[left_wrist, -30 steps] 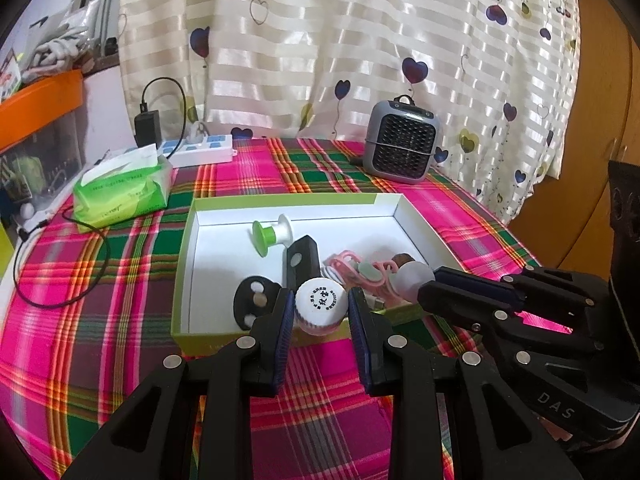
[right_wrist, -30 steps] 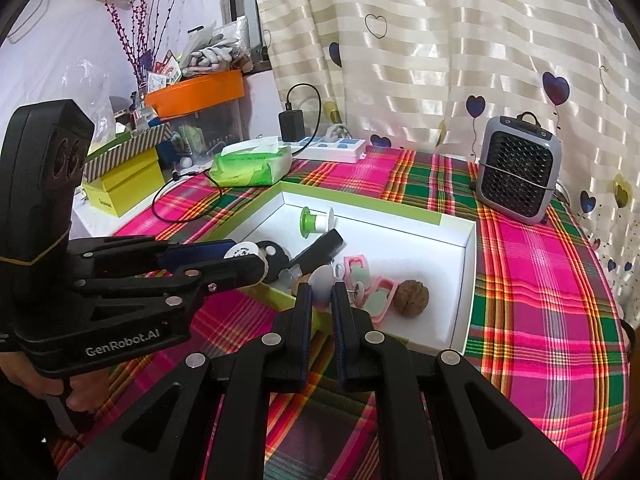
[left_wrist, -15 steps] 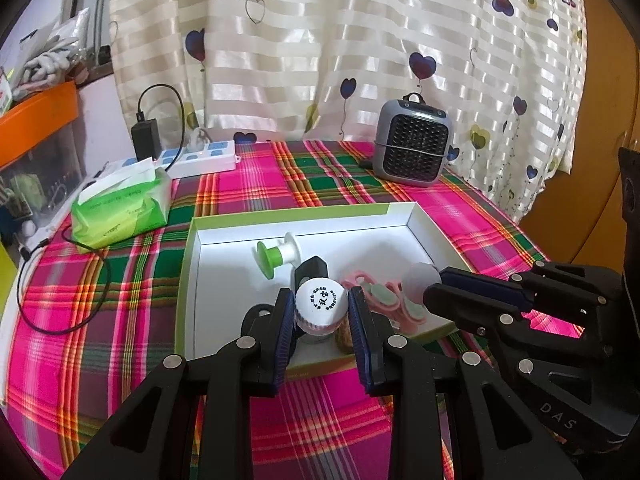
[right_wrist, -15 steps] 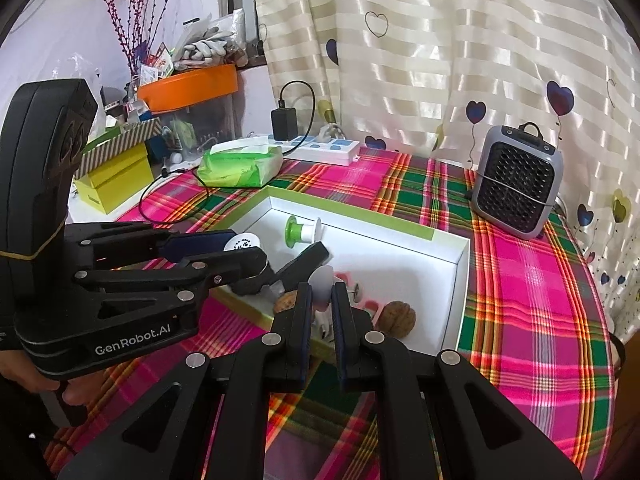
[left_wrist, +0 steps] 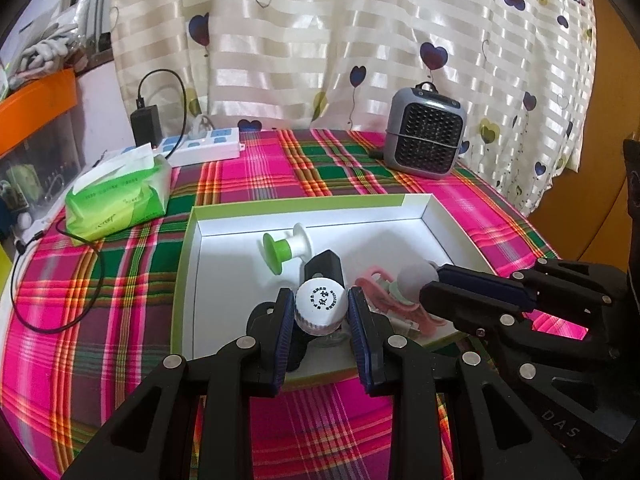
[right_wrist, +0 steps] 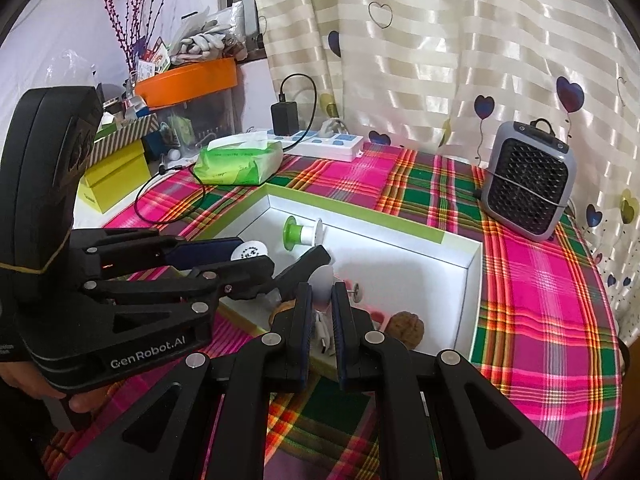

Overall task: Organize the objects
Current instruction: 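Carry the white container and ball over the box and lower them, then open both grippers to release the container and ball in the box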

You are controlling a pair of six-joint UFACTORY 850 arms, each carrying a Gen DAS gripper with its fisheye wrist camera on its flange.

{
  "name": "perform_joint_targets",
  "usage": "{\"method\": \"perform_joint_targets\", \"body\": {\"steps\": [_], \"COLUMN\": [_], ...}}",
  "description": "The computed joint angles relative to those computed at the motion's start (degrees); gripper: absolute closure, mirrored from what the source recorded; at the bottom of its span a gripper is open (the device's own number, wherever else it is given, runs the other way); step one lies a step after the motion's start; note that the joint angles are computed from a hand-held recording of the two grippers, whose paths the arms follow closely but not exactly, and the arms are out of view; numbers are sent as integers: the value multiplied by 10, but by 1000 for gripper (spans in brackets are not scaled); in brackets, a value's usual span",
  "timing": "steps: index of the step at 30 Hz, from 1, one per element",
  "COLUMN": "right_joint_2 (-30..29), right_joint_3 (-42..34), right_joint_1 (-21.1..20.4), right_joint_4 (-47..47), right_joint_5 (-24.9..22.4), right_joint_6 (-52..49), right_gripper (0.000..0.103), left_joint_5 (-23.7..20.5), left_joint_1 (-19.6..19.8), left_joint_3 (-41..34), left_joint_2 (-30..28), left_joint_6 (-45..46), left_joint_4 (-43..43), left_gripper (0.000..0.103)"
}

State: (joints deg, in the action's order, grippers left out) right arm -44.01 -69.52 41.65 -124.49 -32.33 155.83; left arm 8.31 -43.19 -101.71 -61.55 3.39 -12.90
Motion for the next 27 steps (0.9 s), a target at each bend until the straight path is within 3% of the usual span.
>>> {"method": "perform_joint_targets", "body": {"steps": [19,22,27], "right_joint_2": [-25,-25,-22], "right_joint_3": [-23,-22,-15], "right_joint_1": [-16,-12,-10], "right_joint_4": [-16,-7,-16], "right_joint_5": [41,32,18], "right_joint_6": [19,13,28], "right_gripper": [92,92,88], "left_joint_5": [-6,-3,-1], "left_joint_1": [4,6,5], "left_joint_3": [-16,-17,-22], "left_joint_2": [-14,-15,-17], "left_joint_6": [-54,-111,-90], "left_joint_4": [60,117,95], "left_gripper": [77,77,77]}}
